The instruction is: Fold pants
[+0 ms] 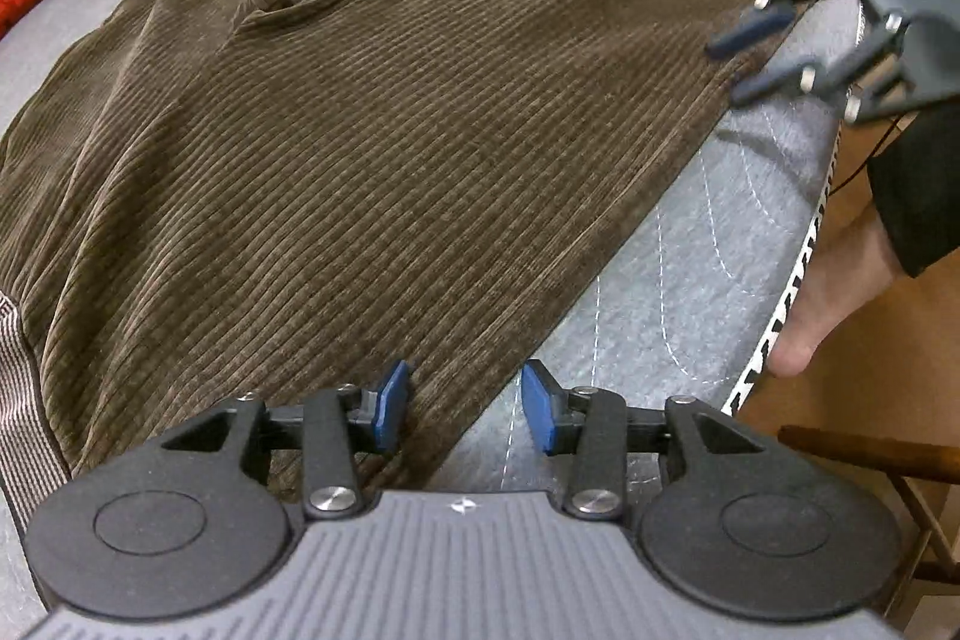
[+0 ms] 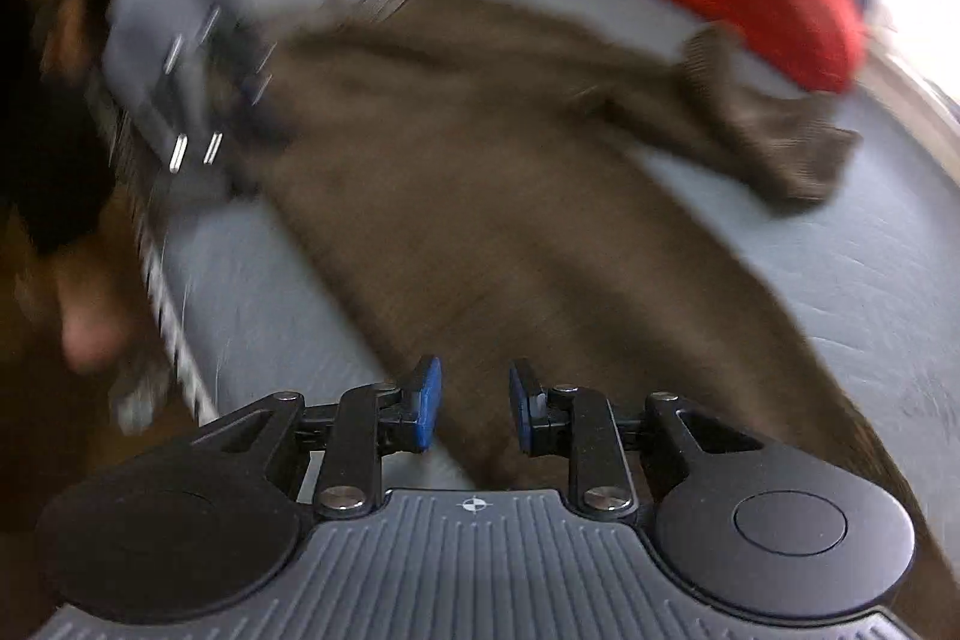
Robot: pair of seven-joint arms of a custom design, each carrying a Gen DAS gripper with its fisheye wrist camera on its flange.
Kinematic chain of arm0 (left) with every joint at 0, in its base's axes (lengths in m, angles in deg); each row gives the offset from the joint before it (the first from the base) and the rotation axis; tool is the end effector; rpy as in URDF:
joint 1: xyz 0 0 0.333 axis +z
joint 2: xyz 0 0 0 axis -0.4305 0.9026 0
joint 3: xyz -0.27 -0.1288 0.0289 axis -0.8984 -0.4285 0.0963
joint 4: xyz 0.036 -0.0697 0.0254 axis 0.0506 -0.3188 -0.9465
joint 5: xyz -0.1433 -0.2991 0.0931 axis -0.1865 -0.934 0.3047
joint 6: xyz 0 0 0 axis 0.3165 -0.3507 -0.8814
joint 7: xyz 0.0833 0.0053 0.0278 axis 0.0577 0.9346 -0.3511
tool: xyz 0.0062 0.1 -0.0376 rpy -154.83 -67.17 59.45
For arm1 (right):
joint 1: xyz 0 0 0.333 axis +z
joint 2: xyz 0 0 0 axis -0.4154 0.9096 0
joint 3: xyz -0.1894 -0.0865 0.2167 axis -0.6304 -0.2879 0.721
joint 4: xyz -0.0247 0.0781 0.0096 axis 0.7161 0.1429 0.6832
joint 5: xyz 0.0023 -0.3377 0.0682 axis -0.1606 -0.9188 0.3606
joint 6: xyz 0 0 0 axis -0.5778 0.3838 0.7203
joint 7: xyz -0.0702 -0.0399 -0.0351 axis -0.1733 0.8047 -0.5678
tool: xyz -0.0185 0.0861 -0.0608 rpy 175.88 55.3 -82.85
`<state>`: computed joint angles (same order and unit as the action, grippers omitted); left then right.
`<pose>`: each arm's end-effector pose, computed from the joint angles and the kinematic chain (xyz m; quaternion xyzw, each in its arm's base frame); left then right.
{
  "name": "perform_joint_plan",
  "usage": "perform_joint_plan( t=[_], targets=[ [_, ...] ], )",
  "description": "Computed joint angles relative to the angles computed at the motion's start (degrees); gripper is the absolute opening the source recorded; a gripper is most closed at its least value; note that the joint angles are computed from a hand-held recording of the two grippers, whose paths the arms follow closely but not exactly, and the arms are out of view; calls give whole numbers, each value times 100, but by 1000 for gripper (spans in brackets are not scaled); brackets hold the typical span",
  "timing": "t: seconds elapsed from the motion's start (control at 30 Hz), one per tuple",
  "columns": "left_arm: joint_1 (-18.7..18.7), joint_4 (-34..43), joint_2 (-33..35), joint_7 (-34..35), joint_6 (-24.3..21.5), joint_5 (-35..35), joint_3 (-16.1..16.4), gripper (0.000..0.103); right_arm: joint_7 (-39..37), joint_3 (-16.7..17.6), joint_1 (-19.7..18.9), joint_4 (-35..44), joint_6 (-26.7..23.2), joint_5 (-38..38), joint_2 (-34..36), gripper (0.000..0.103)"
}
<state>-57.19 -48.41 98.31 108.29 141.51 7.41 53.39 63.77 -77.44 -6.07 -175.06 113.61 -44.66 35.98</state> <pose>0.4037 -0.4509 0.4683 -0.5572 0.8037 -0.1657 0.1273 0.4626 0.1875 0.5038 -0.9485 0.0621 -0.1111 0.2899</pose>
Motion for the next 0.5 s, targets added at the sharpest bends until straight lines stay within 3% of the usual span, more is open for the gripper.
perform_joint_plan(
  t=[0.1,0.17,0.23,0.27,0.5],
  targets=[
    [-23,91,34,14,-132,31,7,37,169,244,-39,-242,501,-882,114,50],
    [18,82,-1,82,-147,-61,-2,28,-151,148,77,-297,664,-735,121,51],
    [52,58,-57,116,-155,-148,-8,21,225,149,49,-39,366,-943,249,39],
    [63,23,-92,109,-140,-173,-9,21,299,133,31,82,252,-987,315,24],
    [17,-20,-278,145,-247,-122,-66,15,-58,93,-2,111,8,-1061,305,12]
  ],
)
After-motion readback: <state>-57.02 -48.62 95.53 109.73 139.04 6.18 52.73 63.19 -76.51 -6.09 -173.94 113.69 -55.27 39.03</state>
